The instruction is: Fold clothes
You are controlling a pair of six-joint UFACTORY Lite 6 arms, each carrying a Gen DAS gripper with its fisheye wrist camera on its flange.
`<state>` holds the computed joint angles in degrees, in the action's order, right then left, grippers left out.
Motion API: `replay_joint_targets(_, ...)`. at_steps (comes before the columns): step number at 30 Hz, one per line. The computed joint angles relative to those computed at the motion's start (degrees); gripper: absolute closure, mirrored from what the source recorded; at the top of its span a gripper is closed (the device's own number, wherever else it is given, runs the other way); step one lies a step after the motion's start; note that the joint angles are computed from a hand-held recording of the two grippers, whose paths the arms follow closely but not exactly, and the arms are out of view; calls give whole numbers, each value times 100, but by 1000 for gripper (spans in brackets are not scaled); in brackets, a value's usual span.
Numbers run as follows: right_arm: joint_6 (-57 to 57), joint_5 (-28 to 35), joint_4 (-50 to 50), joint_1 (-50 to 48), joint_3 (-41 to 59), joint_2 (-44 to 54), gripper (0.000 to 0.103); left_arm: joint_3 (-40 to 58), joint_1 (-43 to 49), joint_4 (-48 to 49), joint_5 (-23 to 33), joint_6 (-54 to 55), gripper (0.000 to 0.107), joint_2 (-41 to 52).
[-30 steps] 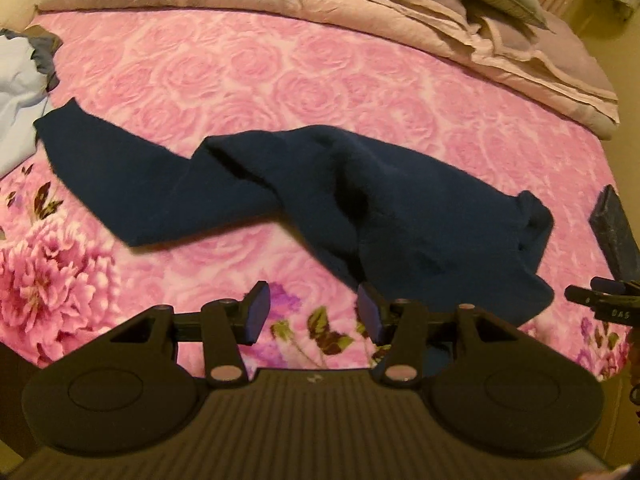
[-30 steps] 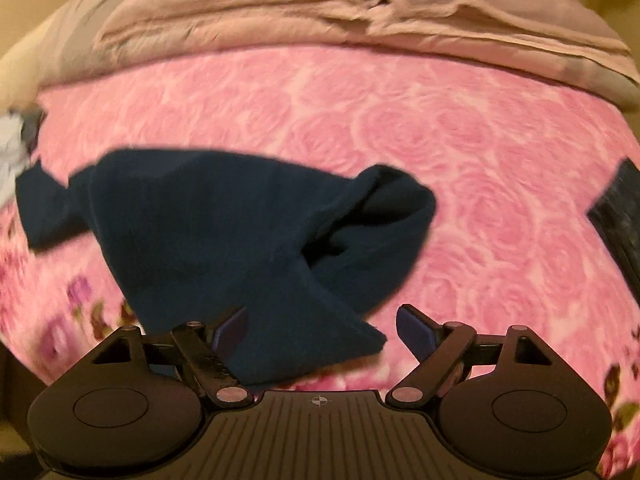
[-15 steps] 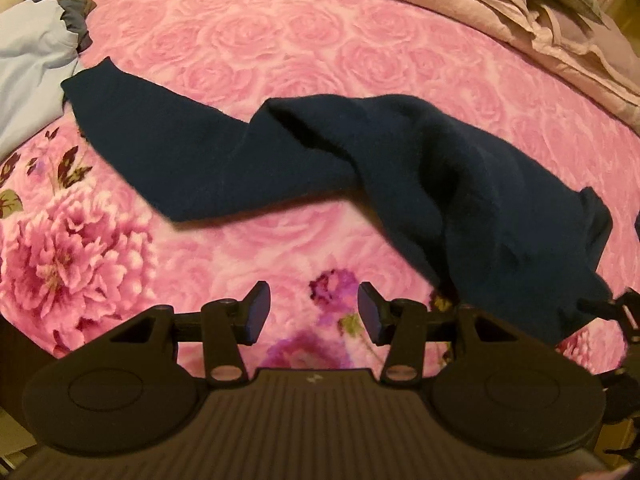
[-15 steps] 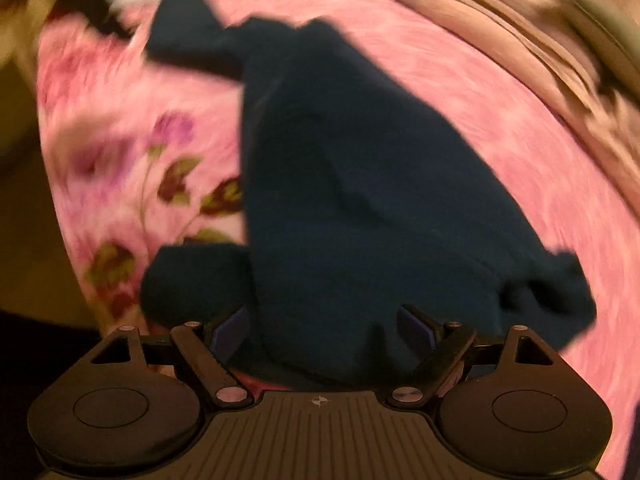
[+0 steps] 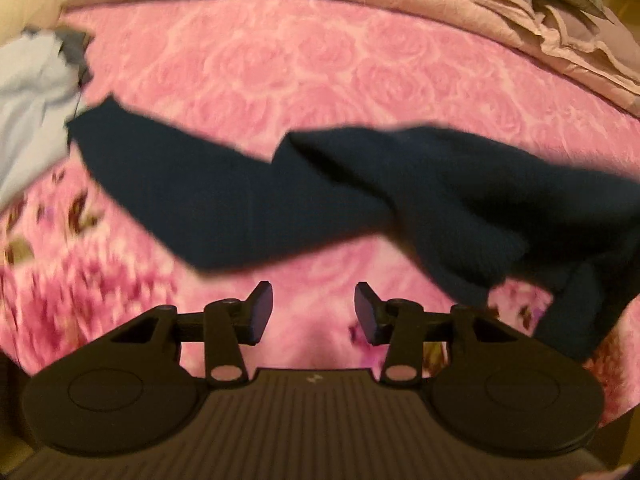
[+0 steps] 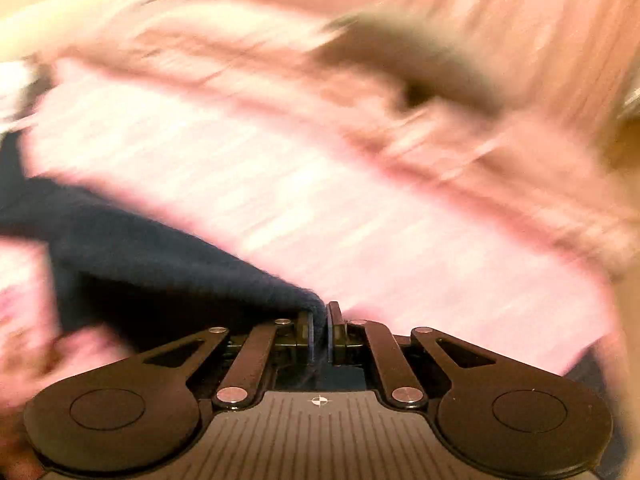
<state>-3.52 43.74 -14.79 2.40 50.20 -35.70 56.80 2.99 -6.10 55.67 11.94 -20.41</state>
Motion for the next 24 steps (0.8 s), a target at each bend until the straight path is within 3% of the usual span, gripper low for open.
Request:
replay_joint_targets(3,-628,-897,-106,-1613,1305,1799,98,320,-263,111,-486,93,66,491)
replay_joint_targets(5,-140,-702,-535,-1962,2156,2894,81,405,-477,249,-748,6,66,720)
replay_joint_targets(7,-274,-626,-426,-2214,2298,3164,26,454,-657,341,-958,-57,65,906)
replay_joint_targets(8,-536,-708,-231,-2331,2093,3031,21,446,-722,333,-1029,-54,65,964)
replay_joint_targets(16,-2433,-372,1474,-1938,-876,680,19,175,-1445,624,-1664,62,61,1281)
replay_joint_targets(19,-2520,-680,1774,-1496,-1221,643,19,308,-1770,705,-1992,249,58,1656)
replay_joint_targets(24,-3581,-1438,2246,-753,-1526,1168,19,712,-2128,776,-2391,579,57,2392)
